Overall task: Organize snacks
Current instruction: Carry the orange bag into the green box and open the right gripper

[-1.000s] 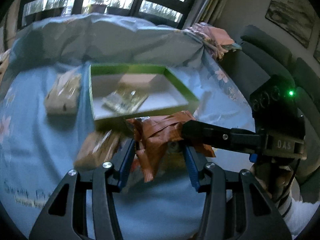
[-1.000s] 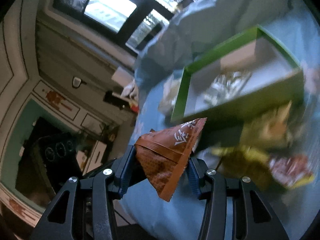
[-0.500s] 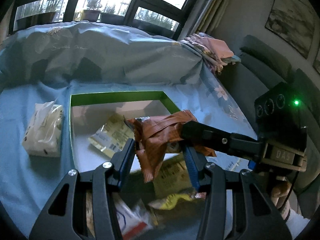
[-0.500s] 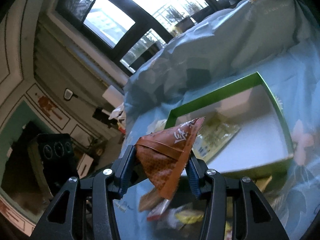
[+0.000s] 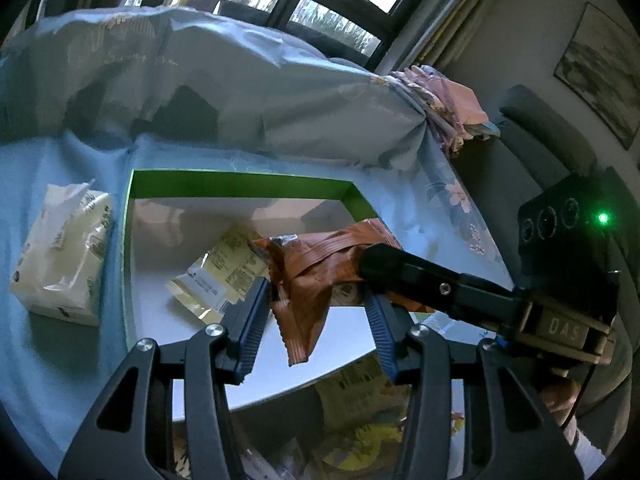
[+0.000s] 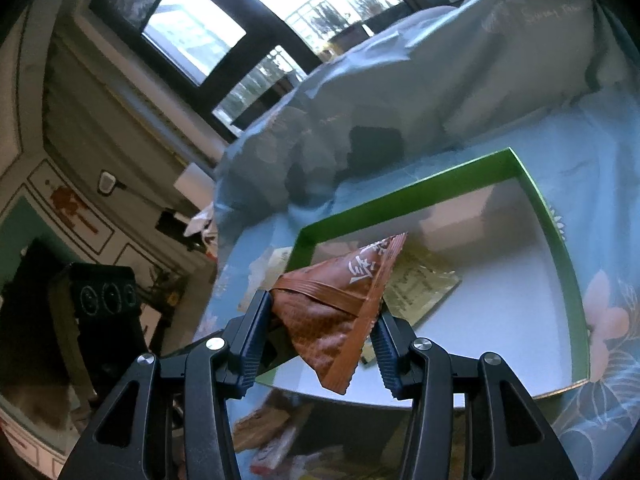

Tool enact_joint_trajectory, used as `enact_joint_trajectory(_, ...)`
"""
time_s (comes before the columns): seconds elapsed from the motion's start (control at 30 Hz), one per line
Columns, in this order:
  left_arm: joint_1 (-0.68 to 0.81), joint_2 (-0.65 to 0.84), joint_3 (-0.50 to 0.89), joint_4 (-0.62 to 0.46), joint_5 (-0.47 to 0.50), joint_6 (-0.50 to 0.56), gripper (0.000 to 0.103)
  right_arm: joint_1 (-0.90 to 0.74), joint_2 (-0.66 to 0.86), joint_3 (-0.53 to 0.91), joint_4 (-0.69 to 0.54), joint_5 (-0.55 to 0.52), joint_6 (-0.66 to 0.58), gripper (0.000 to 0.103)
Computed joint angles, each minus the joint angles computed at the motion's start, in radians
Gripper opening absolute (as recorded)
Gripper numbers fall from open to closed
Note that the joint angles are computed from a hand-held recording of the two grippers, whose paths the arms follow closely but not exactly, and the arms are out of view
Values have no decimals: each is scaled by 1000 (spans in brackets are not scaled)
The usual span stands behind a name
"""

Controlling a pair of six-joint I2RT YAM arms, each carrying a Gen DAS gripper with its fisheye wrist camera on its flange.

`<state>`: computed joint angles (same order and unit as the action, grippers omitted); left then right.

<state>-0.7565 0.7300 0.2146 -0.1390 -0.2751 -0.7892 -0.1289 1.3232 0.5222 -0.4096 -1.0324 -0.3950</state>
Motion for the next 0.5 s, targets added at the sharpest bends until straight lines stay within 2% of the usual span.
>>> enact_joint_trajectory(0.33, 92, 124, -10, 112, 97, 23, 48, 28, 80, 25, 54, 51, 41, 50)
enact_joint_trajectory(0.5, 104, 134, -9, 111, 108, 21, 48, 36, 95, 23, 71, 57, 51, 50)
